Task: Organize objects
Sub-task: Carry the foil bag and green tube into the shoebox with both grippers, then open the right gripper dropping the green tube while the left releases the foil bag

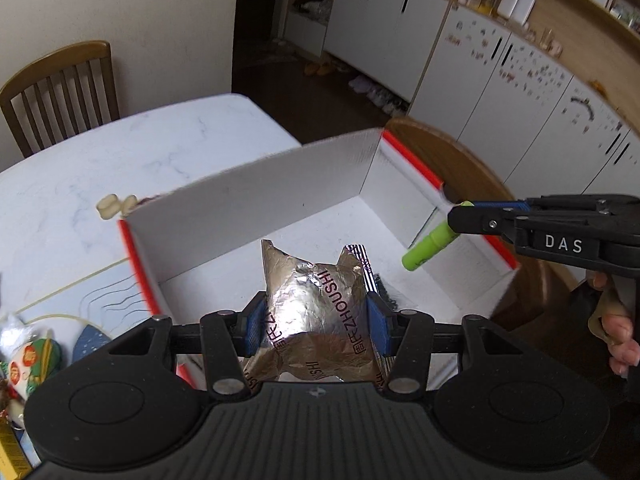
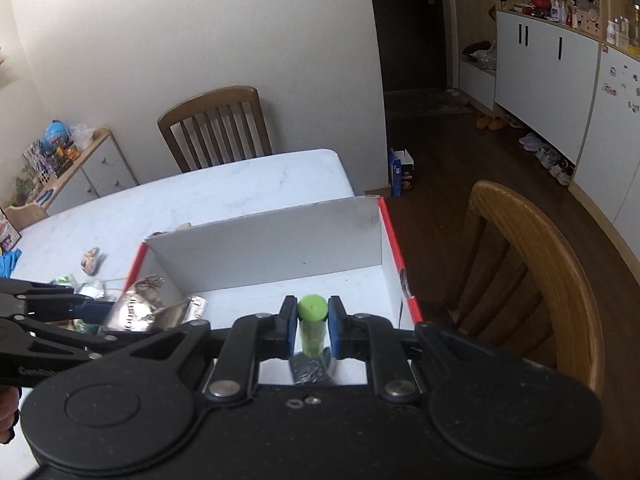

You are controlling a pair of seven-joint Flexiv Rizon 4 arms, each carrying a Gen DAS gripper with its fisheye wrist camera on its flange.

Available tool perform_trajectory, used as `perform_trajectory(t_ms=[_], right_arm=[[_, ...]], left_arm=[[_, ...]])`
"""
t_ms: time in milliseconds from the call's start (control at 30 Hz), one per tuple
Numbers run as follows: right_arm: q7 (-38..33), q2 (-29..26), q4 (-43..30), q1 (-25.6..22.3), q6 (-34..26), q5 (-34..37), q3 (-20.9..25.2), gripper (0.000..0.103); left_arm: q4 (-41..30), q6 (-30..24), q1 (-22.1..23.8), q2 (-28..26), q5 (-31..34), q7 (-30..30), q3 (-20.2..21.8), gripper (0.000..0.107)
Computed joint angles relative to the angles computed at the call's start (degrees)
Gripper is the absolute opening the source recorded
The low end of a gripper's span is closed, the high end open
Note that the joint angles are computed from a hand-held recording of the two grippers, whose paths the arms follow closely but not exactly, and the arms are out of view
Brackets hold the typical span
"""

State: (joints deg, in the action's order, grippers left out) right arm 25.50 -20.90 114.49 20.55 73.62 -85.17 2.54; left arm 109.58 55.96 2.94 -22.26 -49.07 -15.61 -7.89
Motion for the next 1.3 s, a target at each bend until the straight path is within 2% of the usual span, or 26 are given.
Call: perform_trajectory(t_ms=[133, 233, 533, 767, 833, 967, 1167, 1300], right_arm=[[-2.4, -2.3, -1.4, -0.3, 1.2, 1.5, -0.8, 0.014], [-1.2, -3.8, -2.9, -0.3, 1.8, -0.9, -2.2, 0.014], [-9.3, -9.4, -8.0, 1.2, 3.7, 4.7, -4.4, 0.014], [-15.6, -10.9, -7.7, 2.4, 6.2, 11.3, -5.9, 0.014], [-18.4, -10.9, -6.9, 2.8, 6.7, 14.6, -5.7, 0.014], [-20.3, -9.7, -4.7, 4.7, 8.8, 15.9, -7.6, 0.015], [-24.1, -8.5, -2.0, 5.9, 10.8, 23.5, -7.9, 0.015], [-28.0, -8.5, -1.1, 6.1, 12.3, 29.4, -7.4, 0.02]], left_arm=[[-1.7, 2.1, -1.9, -2.6, 4.9, -4.6, 0.6, 0.051], [-2.9, 3.1, -2.6, -4.2, 8.5, -7.7, 0.5, 0.051], [-6.5, 5.6, -3.5, -8.3, 17.0, -16.2, -0.1, 0.051], [-9.6, 4.4, -3.8, -10.9, 21.9, -21.4, 0.2, 0.051], [-10.2, 3.9, -3.8, -11.4, 22.9, -22.3, 0.2, 0.051], [-10.8, 3.1, -3.4, -11.9, 24.3, -22.7, 0.0, 0.051], [-10.7, 3.5, -3.2, -12.1, 25.3, -22.2, -0.5, 0.052], [-11.2, 2.4, -2.8, -12.1, 24.8, -22.3, -0.7, 0.052]])
